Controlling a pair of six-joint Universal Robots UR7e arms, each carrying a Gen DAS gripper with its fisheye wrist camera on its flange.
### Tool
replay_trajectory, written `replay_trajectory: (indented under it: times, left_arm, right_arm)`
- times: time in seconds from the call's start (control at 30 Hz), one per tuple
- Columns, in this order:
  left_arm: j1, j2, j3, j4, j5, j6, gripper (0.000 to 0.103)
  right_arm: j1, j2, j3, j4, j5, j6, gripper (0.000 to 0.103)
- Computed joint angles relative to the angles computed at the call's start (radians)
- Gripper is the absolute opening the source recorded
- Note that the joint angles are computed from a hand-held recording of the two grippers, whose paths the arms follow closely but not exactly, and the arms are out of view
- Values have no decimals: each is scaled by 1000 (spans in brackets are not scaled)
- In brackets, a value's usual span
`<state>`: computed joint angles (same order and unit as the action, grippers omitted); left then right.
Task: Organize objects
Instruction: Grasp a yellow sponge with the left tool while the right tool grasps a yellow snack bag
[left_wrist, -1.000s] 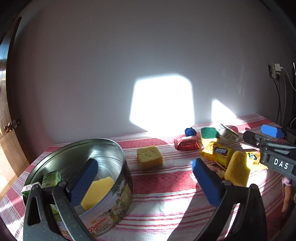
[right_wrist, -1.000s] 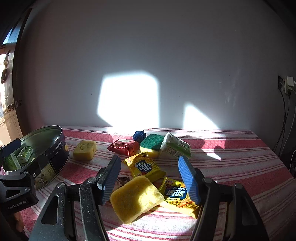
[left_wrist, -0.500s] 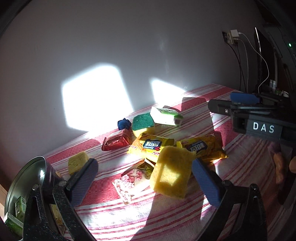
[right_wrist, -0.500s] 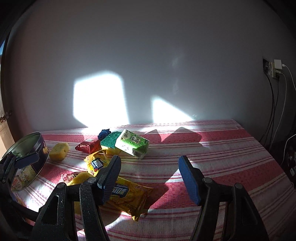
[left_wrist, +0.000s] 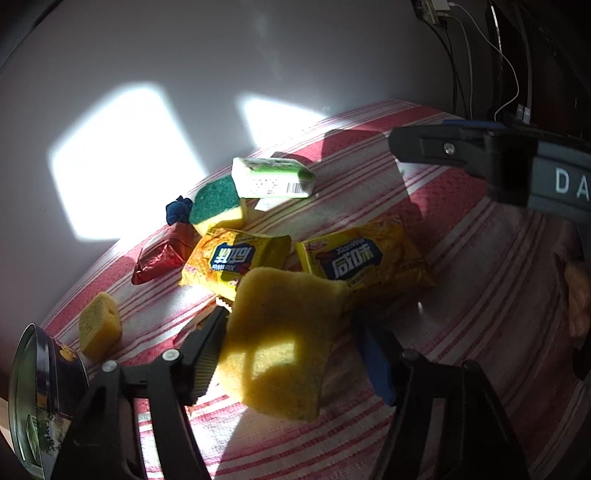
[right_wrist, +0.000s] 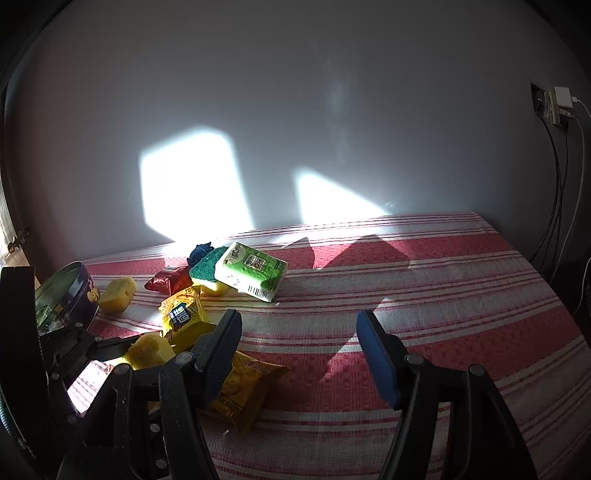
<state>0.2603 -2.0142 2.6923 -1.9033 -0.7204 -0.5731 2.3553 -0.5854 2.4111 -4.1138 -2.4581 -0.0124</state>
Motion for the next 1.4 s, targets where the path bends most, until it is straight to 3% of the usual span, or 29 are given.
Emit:
replay_trajectory:
  times: [0.1,0.17,0.3,0.43,0.57,0.73,0.87,1.03,1.17,1.23,1.27,1.4]
  left_arm:
    - [15,-11,-2,-16,-22,13,53]
    - [11,-30,-3,-4,-22,-2,50]
    - [-26,-205,15,25,-5,-29,50]
    - [-95,-361,5,235,76,-157,50]
    - [-71,-411,-29,305,118,-216,50]
    - [-25,-436,-59,336,158,-241,50]
    - [16,-419,-63,294,164,-230,50]
    - [24,-407,-71,307,157,-248,50]
    - [32,-389,-66,280,159,-244,50]
    - [34,-384,-68,285,163,-253,50]
    - [35,-381,-69,287,163,-258,50]
    - [31,-379,-73,317,178,-287,50]
  right_arm:
    - [-2,-7,4,13,8,3,67]
    - [-10,-12,6,20,23,2,67]
    - [-32,-30,26,37,68,18,67]
    - [-57,-54,36,95,147,8,67]
    - [-65,-78,10,264,202,-29,67]
    - [-58,-81,-47,490,196,-109,67]
    - [-71,-85,-52,493,224,-189,71]
    - [-108,-125,-41,607,338,-224,71]
    - [-79,-99,-57,623,290,-224,70]
    - [-85,-104,-53,624,302,-207,65]
    - [-83,-103,-51,615,291,-199,55]
    - [-75,-98,-48,589,257,-134,52]
